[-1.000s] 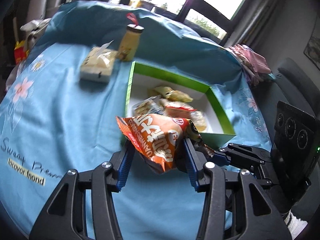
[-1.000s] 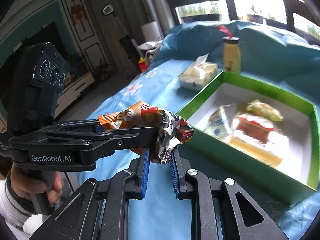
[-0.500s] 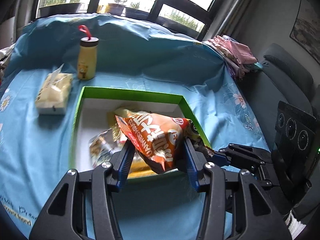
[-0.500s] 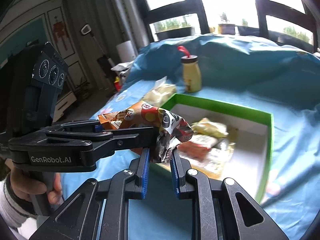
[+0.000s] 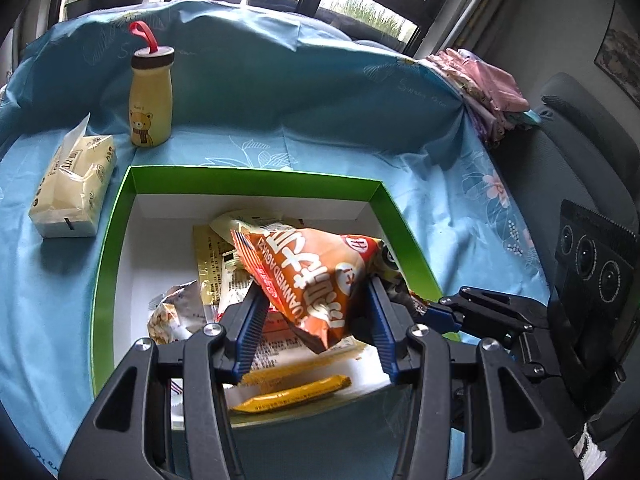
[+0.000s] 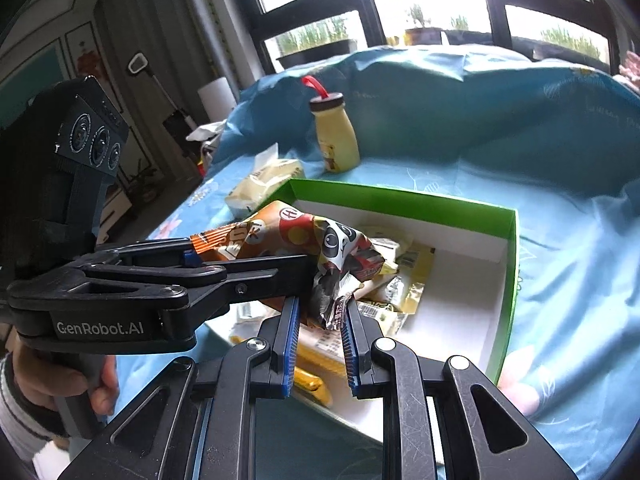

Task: Organize snacks

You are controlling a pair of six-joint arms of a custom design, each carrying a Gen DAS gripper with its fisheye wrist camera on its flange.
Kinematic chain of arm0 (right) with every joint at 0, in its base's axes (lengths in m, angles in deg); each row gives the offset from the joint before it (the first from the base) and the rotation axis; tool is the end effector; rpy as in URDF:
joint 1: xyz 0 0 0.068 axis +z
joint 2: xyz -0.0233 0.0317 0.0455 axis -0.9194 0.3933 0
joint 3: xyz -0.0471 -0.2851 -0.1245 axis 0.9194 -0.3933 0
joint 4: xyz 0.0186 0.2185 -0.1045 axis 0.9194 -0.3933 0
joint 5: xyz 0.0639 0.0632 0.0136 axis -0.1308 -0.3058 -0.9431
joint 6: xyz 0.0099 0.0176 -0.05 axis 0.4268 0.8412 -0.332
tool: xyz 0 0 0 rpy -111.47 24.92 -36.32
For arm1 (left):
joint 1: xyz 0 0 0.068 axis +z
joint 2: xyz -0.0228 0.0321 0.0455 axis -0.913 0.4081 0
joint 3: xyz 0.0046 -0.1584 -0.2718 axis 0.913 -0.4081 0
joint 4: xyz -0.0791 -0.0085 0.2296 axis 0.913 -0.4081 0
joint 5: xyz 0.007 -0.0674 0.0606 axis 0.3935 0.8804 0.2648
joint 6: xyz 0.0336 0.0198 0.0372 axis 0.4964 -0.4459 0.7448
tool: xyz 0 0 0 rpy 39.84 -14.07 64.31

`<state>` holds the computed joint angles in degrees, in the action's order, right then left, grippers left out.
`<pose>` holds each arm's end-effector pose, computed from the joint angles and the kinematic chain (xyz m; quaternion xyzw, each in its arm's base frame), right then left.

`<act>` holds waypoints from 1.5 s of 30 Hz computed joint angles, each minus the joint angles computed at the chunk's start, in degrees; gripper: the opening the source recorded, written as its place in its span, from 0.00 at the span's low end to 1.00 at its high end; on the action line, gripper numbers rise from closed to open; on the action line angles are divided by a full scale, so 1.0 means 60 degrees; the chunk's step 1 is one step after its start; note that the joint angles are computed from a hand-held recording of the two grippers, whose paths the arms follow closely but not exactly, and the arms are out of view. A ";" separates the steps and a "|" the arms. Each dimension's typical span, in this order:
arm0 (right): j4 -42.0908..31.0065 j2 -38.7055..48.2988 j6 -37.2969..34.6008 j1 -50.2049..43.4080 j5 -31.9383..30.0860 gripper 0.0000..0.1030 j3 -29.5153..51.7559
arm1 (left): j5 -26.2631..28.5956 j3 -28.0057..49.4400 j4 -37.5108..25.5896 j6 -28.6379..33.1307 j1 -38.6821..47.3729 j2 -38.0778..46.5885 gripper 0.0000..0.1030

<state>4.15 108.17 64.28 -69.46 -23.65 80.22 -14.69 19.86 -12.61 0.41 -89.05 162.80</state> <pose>0.2028 0.0030 0.1555 -0.0324 0.9058 0.1584 0.3916 0.2832 -0.1373 0.1746 0.2432 0.8887 -0.2680 0.2817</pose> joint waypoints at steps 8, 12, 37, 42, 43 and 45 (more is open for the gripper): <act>0.0477 0.0973 -0.0024 -0.0067 -0.0022 0.22 0.0114 | -0.0163 0.0249 0.0020 0.0038 -0.0038 0.0560 0.47; 0.0437 0.1119 -0.0017 -0.0039 0.0059 0.22 0.0182 | -0.0244 0.0339 -0.0037 0.0045 -0.0079 0.0666 0.49; -0.4010 -0.3522 0.0981 0.0652 0.2047 0.67 0.0425 | -0.1562 -0.0813 -0.1643 -0.0594 0.0575 -0.3316 1.00; -0.4685 -0.4253 0.1422 0.1431 0.2584 0.67 0.0527 | -0.1668 -0.0481 -0.3309 -0.0641 0.0438 -0.3791 1.00; -0.4773 -0.4338 0.1499 0.1564 0.2684 0.67 0.0541 | -0.1827 -0.0382 -0.3642 -0.0622 0.0351 -0.3781 1.00; -0.4969 -0.4470 0.1570 0.1750 0.2822 0.67 0.0579 | -0.1424 -0.0508 -0.3785 -0.0580 0.0457 -0.3874 1.00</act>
